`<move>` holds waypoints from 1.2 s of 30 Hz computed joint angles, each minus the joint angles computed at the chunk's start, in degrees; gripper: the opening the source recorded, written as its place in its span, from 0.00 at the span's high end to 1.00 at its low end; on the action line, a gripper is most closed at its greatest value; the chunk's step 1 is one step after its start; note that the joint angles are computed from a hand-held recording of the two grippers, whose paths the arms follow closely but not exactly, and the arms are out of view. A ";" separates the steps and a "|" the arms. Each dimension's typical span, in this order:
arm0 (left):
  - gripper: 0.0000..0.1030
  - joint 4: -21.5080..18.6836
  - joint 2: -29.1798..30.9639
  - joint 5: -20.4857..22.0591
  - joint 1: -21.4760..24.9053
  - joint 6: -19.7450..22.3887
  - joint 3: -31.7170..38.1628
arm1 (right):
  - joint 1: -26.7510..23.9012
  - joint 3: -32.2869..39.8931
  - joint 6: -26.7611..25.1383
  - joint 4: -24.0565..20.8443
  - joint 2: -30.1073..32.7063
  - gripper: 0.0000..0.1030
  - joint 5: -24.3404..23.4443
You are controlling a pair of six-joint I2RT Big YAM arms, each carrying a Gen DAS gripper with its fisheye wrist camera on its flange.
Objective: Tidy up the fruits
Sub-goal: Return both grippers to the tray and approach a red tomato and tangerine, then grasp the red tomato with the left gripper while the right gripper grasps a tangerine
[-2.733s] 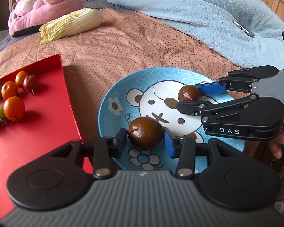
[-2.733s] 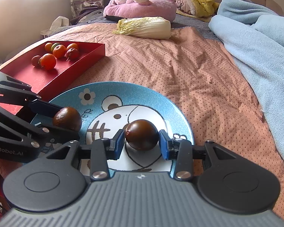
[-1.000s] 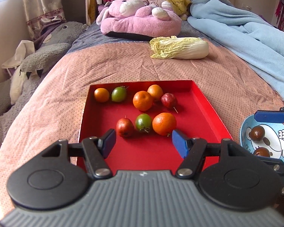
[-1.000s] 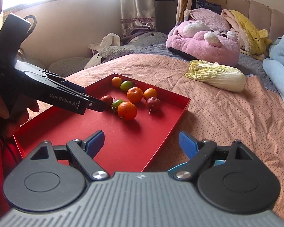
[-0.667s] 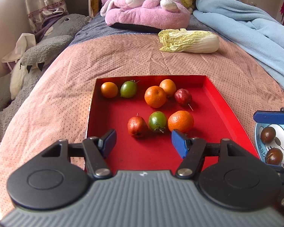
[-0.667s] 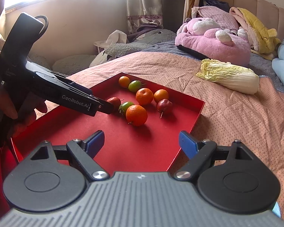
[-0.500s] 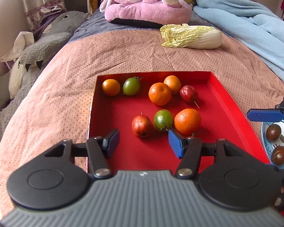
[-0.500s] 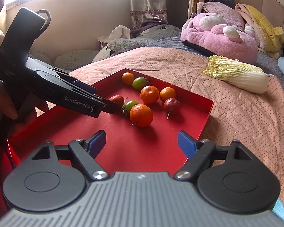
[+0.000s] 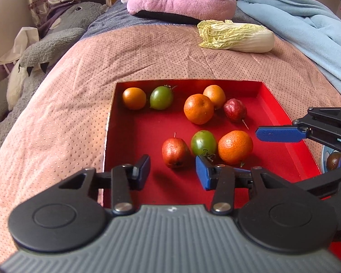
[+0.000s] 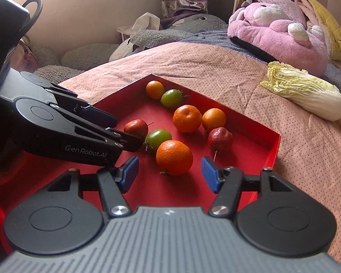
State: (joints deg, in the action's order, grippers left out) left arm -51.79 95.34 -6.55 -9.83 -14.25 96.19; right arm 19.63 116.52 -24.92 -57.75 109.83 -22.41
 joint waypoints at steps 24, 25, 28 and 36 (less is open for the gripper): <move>0.59 0.06 2.98 3.42 0.87 -0.14 2.80 | -1.42 0.74 -1.77 -1.61 0.96 0.57 0.39; 0.59 0.17 3.04 3.23 0.79 0.11 2.81 | -1.66 0.31 -1.60 -1.66 0.64 0.57 0.22; 0.69 0.45 2.93 2.67 0.56 0.67 2.55 | -2.16 -1.54 -0.91 -0.85 -0.58 0.57 0.28; 0.68 1.28 2.40 3.37 0.67 -0.13 1.77 | -2.79 -4.16 0.52 0.26 -2.41 0.57 -0.12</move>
State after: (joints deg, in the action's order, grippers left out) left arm -50.51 97.74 -3.18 -9.16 -14.37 97.96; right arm 16.84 112.35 -24.39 -57.49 107.42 -22.53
